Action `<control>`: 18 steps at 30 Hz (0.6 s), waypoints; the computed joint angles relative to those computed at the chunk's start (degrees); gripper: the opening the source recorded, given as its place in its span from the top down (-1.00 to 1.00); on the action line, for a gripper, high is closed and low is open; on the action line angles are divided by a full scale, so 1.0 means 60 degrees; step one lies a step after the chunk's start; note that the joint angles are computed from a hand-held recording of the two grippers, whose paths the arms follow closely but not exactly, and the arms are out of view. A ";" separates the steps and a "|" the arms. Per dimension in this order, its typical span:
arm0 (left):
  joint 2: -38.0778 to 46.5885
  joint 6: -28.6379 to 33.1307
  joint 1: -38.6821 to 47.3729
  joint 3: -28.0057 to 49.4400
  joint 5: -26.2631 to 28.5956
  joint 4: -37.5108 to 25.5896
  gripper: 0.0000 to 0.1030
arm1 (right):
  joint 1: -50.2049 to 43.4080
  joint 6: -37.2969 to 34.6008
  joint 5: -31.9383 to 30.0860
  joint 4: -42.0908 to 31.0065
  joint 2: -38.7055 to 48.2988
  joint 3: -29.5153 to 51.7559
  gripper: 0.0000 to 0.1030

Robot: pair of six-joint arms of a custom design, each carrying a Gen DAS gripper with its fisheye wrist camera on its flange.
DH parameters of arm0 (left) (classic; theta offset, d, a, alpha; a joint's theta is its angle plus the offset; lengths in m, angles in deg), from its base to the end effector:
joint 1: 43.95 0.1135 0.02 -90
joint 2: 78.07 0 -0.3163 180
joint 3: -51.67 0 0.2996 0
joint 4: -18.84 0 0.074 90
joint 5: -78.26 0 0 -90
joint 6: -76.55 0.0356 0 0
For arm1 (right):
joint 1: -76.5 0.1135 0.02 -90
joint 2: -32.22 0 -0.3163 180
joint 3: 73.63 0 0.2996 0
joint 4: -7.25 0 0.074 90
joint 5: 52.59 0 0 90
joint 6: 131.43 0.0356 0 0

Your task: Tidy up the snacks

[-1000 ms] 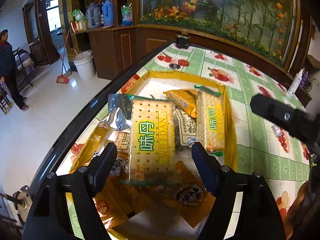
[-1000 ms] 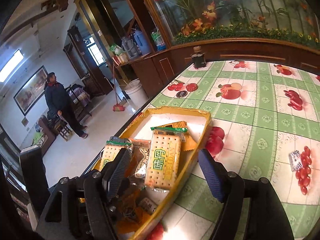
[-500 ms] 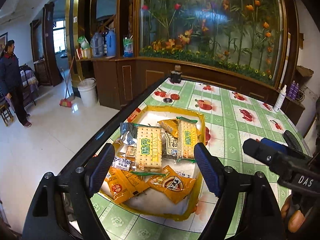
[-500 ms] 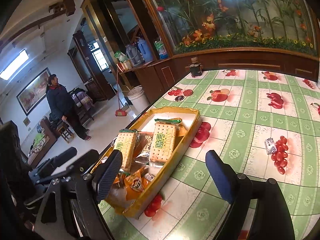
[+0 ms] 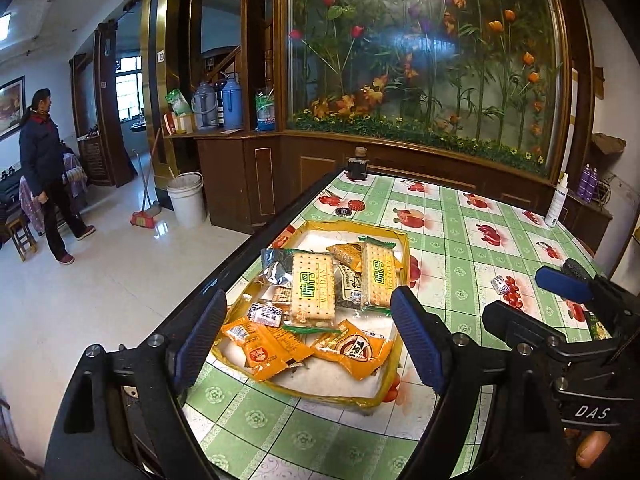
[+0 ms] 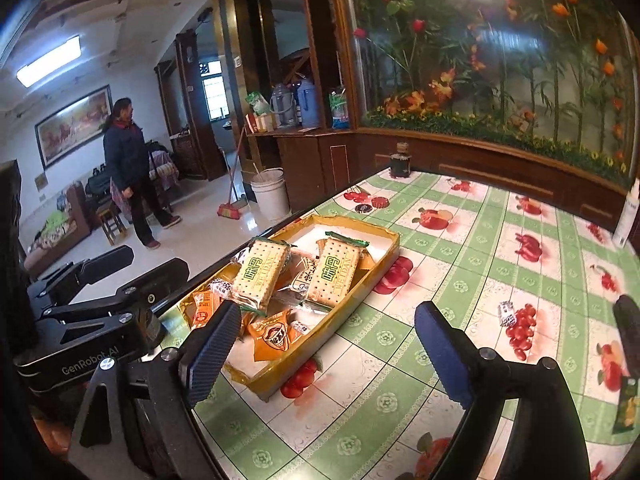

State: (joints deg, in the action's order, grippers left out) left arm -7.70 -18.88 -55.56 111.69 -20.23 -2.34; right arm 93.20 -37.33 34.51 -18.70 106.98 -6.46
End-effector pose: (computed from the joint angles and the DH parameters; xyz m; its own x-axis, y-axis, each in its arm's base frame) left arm 0.2964 -0.0555 0.3005 -0.5171 0.0107 -0.8558 0.0270 0.9996 -0.0038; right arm 0.3109 0.0952 0.3186 -0.5513 -0.0908 -0.8294 -0.2887 0.9534 0.0875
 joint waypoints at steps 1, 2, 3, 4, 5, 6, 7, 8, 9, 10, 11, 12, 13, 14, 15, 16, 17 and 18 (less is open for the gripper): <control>-0.0039 0.0004 0.0018 -0.0023 -0.0007 -0.0010 -0.65 | 0.0093 -0.0058 0.0153 -0.0003 -0.0043 -0.0005 -0.77; -0.0085 -0.0004 0.0046 -0.0045 -0.0006 -0.0030 -0.65 | 0.0181 -0.0128 0.0285 -0.0001 -0.0082 -0.0009 -0.78; -0.0213 -0.0022 0.0097 -0.0139 0.0020 -0.0052 -0.65 | 0.0272 -0.0200 0.0409 -0.0007 -0.0114 -0.0010 -0.79; -0.0249 -0.0038 0.0131 -0.0159 0.0041 -0.0065 -0.65 | 0.0370 -0.0270 0.0544 -0.0030 -0.0133 0.0001 -0.80; -0.0285 -0.0055 0.0155 -0.0173 0.0042 -0.0086 -0.65 | 0.0442 -0.0341 0.0631 -0.0029 -0.0143 0.0001 -0.80; -0.0318 -0.0058 0.0161 -0.0191 0.0027 -0.0101 -0.65 | 0.0508 -0.0394 0.0694 -0.0030 -0.0158 -0.0003 -0.80; -0.0351 -0.0055 0.0155 -0.0202 -0.0009 -0.0119 -0.65 | 0.0577 -0.0431 0.0760 -0.0040 -0.0158 0.0005 -0.81; -0.0378 -0.0041 0.0169 -0.0210 -0.0035 -0.0126 -0.65 | 0.0639 -0.0457 0.0811 -0.0054 -0.0169 0.0000 -0.81; -0.0407 -0.0033 0.0170 -0.0226 -0.0065 -0.0126 -0.65 | 0.0685 -0.0493 0.0851 -0.0053 -0.0173 -0.0006 -0.81; -0.0438 -0.0023 0.0179 -0.0240 -0.0084 -0.0136 -0.65 | 0.0727 -0.0531 0.0881 -0.0057 -0.0180 -0.0010 -0.81; -0.0462 -0.0022 0.0181 -0.0259 -0.0112 -0.0138 -0.65 | 0.0769 -0.0563 0.0912 -0.0058 -0.0171 -0.0001 -0.81; -0.0484 -0.0028 0.0183 -0.0271 -0.0150 -0.0157 -0.65 | 0.0794 -0.0579 0.0905 -0.0054 -0.0164 0.0005 -0.81; -0.0499 -0.0032 0.0186 -0.0281 -0.0177 -0.0184 -0.65 | 0.0806 -0.0580 0.0873 -0.0039 -0.0168 -0.0006 -0.81; -0.0501 -0.0024 0.0200 -0.0279 -0.0190 -0.0209 -0.65 | 0.0808 -0.0581 0.0823 -0.0019 -0.0181 -0.0030 -0.81; -0.0527 -0.0022 0.0190 -0.0301 -0.0243 -0.0225 -0.65 | 0.0810 -0.0578 0.0768 -0.0007 -0.0153 -0.0017 -0.81; -0.0511 -0.0013 0.0191 -0.0297 -0.0327 -0.0240 -0.65 | 0.0817 -0.0576 0.0715 0.0006 -0.0137 -0.0020 -0.81; -0.0504 -0.0003 0.0198 -0.0296 -0.0370 -0.0253 -0.65 | 0.0826 -0.0574 0.0674 0.0020 -0.0116 -0.0021 -0.81; -0.0477 -0.0021 0.0149 -0.0269 -0.0456 -0.0277 -0.65 | 0.0844 -0.0567 0.0639 0.0022 -0.0092 -0.0018 -0.81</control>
